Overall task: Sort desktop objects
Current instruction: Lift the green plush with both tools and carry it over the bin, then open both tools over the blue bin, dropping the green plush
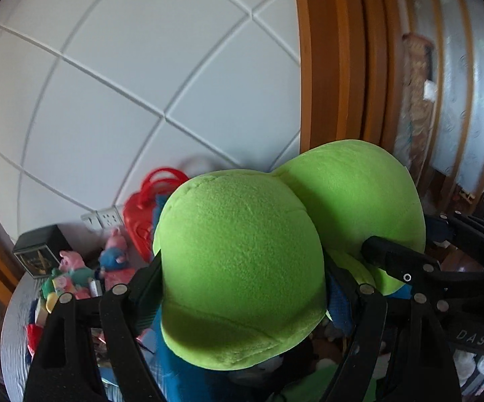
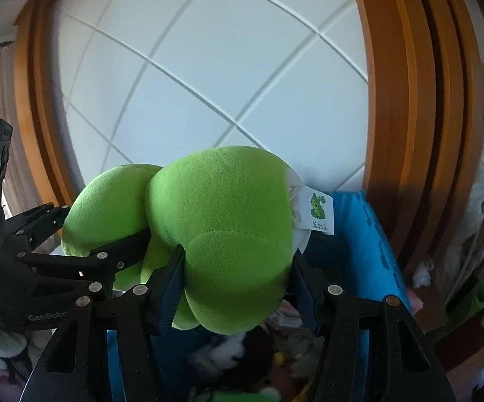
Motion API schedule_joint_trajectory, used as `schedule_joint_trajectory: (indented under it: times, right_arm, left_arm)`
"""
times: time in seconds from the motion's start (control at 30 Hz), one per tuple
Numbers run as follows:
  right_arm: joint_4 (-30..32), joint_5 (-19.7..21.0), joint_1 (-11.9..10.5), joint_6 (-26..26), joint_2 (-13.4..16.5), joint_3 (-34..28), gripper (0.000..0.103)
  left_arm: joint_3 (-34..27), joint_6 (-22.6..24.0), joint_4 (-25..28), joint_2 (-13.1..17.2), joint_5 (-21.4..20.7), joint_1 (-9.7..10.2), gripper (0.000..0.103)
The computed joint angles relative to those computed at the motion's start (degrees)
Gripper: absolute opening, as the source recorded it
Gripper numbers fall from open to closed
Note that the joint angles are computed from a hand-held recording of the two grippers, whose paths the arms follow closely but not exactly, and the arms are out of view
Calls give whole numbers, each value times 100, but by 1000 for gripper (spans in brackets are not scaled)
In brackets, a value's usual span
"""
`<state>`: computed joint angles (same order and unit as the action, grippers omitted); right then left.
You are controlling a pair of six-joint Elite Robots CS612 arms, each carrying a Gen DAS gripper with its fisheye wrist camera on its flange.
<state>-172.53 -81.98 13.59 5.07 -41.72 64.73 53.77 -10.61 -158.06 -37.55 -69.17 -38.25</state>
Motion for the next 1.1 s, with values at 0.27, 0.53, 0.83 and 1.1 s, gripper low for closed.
schedule_joint_trajectory:
  times: [0.27, 0.53, 0.83, 1.1]
  right_arm:
    - [1355, 549, -361, 248, 740, -970, 58]
    - [2322, -344, -292, 231, 995, -1403, 59]
    - [1945, -302, -331, 534, 740, -945, 89]
    - [1635, -18, -393, 793, 687, -864, 103]
  left_arm:
    - [-2535, -668, 2581, 1411, -439, 92, 81]
    - [-3631, -519, 3218, 2145, -129, 52, 81]
    - [-3131, -654, 2964, 1914, -244, 82, 81]
    - [-2278, -632, 2437, 1436, 249, -20, 81]
